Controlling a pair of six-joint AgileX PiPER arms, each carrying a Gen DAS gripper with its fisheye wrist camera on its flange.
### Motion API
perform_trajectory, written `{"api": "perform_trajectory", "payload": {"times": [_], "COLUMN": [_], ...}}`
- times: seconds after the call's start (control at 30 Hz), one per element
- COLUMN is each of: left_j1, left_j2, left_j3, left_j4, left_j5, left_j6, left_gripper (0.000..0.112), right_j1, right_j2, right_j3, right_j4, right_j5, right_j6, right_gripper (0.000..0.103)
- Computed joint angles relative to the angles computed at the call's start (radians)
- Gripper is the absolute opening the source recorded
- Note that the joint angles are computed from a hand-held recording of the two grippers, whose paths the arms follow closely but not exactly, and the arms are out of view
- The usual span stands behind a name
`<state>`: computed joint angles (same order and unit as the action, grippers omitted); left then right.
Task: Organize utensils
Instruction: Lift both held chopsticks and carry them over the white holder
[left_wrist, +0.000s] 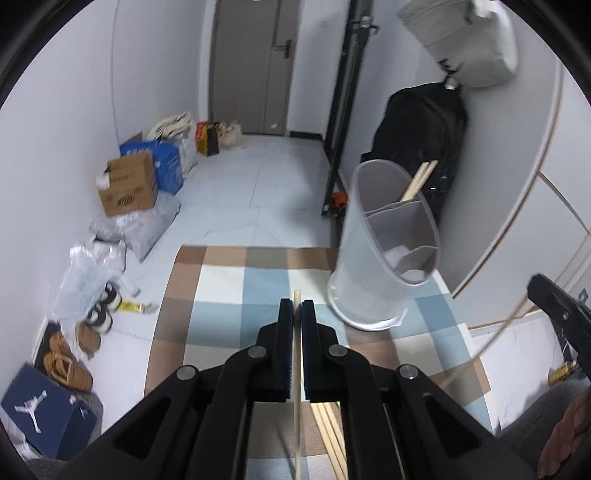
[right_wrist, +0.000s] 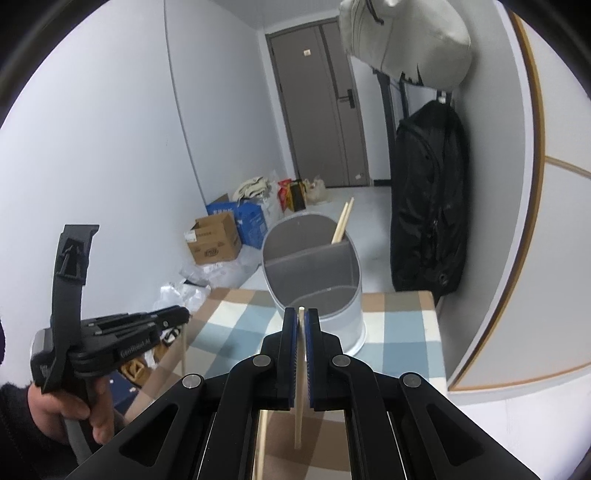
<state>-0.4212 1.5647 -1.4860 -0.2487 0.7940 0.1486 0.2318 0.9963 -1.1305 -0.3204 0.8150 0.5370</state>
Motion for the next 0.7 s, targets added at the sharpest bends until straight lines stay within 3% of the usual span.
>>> {"api": "perform_trajectory", "payload": {"times": [0.2,0.4,0.53,0.7], "left_j1": [-0.02,-0.001,0.001,0.009], "left_j2": [-0.029,-0.025,-0.016,0.003], "left_j3": [-0.009,-0.072,-0.123,-0.202], "left_j4": [-0.03,-0.062,-0.054,-0.067], "left_j5": [0.002,0.028,0.043,0.07], "left_j6": [0.04,0.03,0.012,0.004], "left_gripper": [0.0,0.0,0.0,0.0], "right_j1": [0.12,0.192,0.171,0.047], "right_j2": [0.001,0.01,0.02,0.048], "right_j3": [-0.038,-0.093,-0.136,-0.212], "right_j4": [-0.145,-0.209,-0.187,-0.036], "right_j5": [0.055,0.092,0.082,0.052], "right_j6": [0.139,0.159,0.124,-0.006], "right_gripper": [0.003,0.003,0.003,0.003]}}
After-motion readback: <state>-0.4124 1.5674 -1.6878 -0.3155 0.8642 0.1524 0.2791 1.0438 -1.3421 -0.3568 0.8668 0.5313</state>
